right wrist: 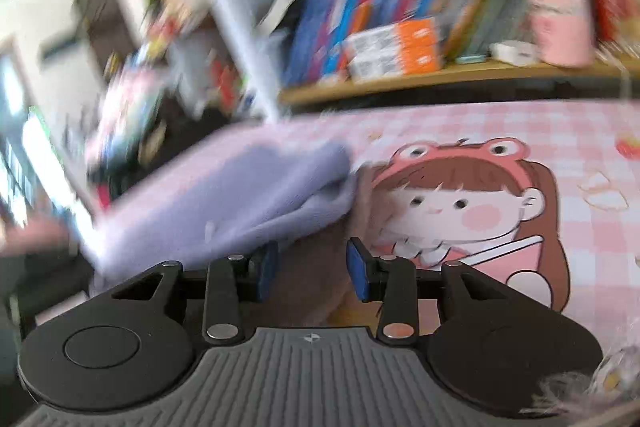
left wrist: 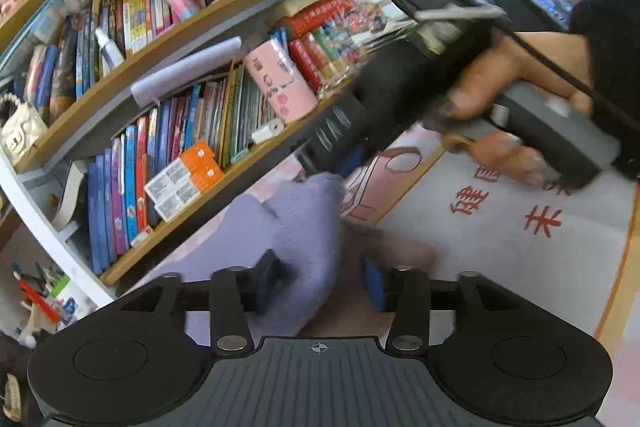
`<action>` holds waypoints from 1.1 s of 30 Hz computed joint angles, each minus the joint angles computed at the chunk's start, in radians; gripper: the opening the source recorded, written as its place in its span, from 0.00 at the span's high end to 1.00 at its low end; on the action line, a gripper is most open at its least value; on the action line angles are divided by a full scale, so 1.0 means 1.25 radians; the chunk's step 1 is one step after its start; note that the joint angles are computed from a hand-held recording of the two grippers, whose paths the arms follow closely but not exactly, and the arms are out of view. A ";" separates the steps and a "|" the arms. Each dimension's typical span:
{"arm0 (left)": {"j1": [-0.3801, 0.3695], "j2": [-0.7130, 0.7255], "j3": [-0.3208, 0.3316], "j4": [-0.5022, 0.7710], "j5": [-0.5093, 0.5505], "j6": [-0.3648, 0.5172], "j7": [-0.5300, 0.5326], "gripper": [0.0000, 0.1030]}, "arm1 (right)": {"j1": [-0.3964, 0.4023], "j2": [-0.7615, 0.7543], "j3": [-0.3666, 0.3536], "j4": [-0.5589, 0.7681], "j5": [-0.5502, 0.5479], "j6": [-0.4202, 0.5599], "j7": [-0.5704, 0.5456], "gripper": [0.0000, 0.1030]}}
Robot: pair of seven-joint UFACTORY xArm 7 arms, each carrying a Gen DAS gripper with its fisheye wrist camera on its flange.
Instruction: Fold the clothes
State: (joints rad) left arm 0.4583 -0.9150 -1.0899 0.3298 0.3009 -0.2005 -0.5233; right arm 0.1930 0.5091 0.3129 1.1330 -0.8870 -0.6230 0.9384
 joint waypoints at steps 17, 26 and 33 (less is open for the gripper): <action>-0.073 0.047 0.057 0.024 0.051 0.055 0.108 0.89 | 0.001 0.076 -0.049 0.112 -0.215 -0.064 0.455 0.89; -0.209 0.131 0.208 -0.016 0.050 0.027 0.147 0.71 | 0.008 0.127 -0.071 0.153 -0.244 -0.134 0.540 0.63; -0.359 0.041 0.420 -0.108 -0.056 0.024 0.164 0.72 | 0.048 0.126 -0.113 0.175 -0.256 -0.164 0.567 0.60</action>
State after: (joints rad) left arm 0.0101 -0.8635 -0.5645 0.1950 0.2305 -0.1700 -0.3184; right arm 0.2534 0.6670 0.1716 1.3514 -1.2075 -0.8275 1.6468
